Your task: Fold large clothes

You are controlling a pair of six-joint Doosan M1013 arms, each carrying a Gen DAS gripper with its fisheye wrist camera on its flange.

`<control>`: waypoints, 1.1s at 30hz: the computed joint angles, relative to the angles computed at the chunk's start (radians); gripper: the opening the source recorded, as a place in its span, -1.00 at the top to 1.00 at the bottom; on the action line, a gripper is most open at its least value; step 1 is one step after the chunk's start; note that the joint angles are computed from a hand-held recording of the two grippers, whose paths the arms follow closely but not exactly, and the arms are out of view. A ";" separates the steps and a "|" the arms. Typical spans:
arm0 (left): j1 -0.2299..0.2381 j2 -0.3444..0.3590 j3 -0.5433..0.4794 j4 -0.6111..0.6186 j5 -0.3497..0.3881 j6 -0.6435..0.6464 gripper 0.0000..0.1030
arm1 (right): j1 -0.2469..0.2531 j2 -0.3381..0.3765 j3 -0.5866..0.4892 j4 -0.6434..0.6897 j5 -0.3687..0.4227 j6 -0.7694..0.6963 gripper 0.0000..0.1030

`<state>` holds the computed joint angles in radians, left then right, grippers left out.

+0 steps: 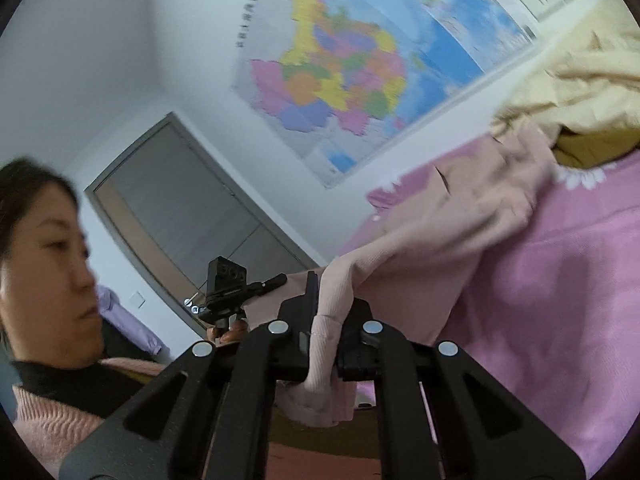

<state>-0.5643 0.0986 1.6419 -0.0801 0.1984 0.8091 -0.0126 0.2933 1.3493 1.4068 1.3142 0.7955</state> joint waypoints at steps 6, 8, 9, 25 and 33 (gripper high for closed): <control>0.007 -0.009 0.037 -0.131 -0.010 0.051 0.96 | 0.005 0.011 0.014 -0.096 -0.009 0.146 0.86; 0.023 0.001 0.039 -0.291 -0.003 0.171 0.96 | 0.003 0.015 0.019 -0.084 -0.011 0.160 0.86; 0.030 0.008 0.036 -0.341 0.003 0.208 0.95 | 0.004 0.016 0.016 -0.079 -0.021 0.161 0.86; 0.122 0.150 -0.306 -0.154 0.340 0.182 0.92 | 0.025 0.202 -0.306 -0.097 -0.111 0.383 0.82; 0.183 0.328 -0.567 -0.079 0.582 0.122 0.91 | 0.046 0.407 -0.612 -0.234 -0.095 0.627 0.80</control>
